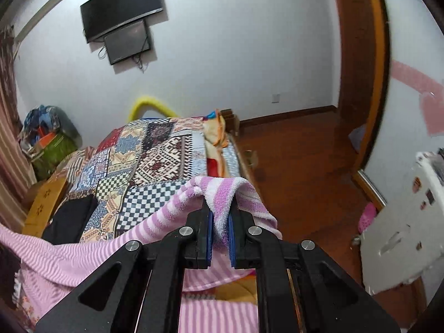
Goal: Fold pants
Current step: 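Lift the pants with both grippers and fold them over toward the quilt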
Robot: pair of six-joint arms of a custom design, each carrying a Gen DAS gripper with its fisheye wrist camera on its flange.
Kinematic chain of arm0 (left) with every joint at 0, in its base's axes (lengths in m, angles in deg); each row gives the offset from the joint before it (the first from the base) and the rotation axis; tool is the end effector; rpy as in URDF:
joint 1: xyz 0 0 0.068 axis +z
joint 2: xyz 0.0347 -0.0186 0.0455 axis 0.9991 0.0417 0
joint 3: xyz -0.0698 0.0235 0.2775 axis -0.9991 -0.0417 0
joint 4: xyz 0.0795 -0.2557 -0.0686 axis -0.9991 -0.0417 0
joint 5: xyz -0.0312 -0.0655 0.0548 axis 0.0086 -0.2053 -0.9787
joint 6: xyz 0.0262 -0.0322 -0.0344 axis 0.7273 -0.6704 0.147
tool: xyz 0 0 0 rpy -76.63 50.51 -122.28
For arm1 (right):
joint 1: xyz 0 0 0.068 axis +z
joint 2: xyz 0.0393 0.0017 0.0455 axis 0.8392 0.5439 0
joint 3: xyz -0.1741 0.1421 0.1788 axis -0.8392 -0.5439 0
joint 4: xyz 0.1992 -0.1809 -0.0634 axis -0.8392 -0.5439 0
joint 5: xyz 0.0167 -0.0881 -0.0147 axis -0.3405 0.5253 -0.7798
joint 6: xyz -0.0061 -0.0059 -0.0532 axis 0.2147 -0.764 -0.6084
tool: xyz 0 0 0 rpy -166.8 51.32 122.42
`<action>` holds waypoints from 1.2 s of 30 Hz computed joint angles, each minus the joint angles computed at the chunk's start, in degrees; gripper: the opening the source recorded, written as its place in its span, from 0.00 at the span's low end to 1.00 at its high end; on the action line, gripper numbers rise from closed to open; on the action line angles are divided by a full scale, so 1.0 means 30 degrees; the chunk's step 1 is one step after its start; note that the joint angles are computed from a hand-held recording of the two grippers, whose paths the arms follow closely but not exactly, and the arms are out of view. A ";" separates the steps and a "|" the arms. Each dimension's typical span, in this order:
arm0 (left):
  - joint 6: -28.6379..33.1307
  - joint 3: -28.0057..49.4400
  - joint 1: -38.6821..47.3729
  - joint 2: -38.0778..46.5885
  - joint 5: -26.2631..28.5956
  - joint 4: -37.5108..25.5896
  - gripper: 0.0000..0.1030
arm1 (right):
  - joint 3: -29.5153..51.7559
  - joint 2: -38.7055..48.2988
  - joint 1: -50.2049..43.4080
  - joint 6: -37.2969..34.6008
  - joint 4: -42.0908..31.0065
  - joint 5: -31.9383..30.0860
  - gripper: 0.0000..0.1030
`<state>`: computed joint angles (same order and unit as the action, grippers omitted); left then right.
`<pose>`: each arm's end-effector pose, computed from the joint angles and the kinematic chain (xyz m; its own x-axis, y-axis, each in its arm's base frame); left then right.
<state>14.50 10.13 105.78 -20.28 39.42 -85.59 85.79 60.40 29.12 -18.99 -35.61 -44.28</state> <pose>0.2239 0.0766 0.3613 -0.5259 -0.4594 -0.7158 -0.5339 0.8334 -0.1427 0.3624 -0.1716 0.3633 -0.6659 0.0416 -0.7449 -0.1117 0.9816 0.1547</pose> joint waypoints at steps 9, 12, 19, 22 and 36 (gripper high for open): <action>0.1483 -0.3370 0.2229 -0.1706 0.1935 -0.0317 0.05 | -0.2770 -0.1787 -0.2141 -0.0529 -0.0059 -0.0797 0.08; 0.2064 -0.4901 0.3178 -0.1470 0.2359 0.0220 0.05 | -0.4168 -0.2443 -0.2995 -0.1333 -0.0268 -0.0812 0.08; 0.2848 -0.8169 0.5041 -0.0619 0.3572 0.1893 0.05 | -0.6708 -0.3146 -0.5021 -0.2878 -0.1100 -0.1006 0.08; 0.2978 -0.9298 0.4953 -0.0546 0.3132 0.2551 0.05 | -0.7648 -0.3205 -0.5865 -0.3515 -0.1453 -0.0909 0.08; 0.0015 -0.8061 -0.0008 -0.4320 -0.0283 -0.1531 0.34 | -0.8678 -0.3091 -0.7545 -0.5371 -0.1920 -0.1254 0.08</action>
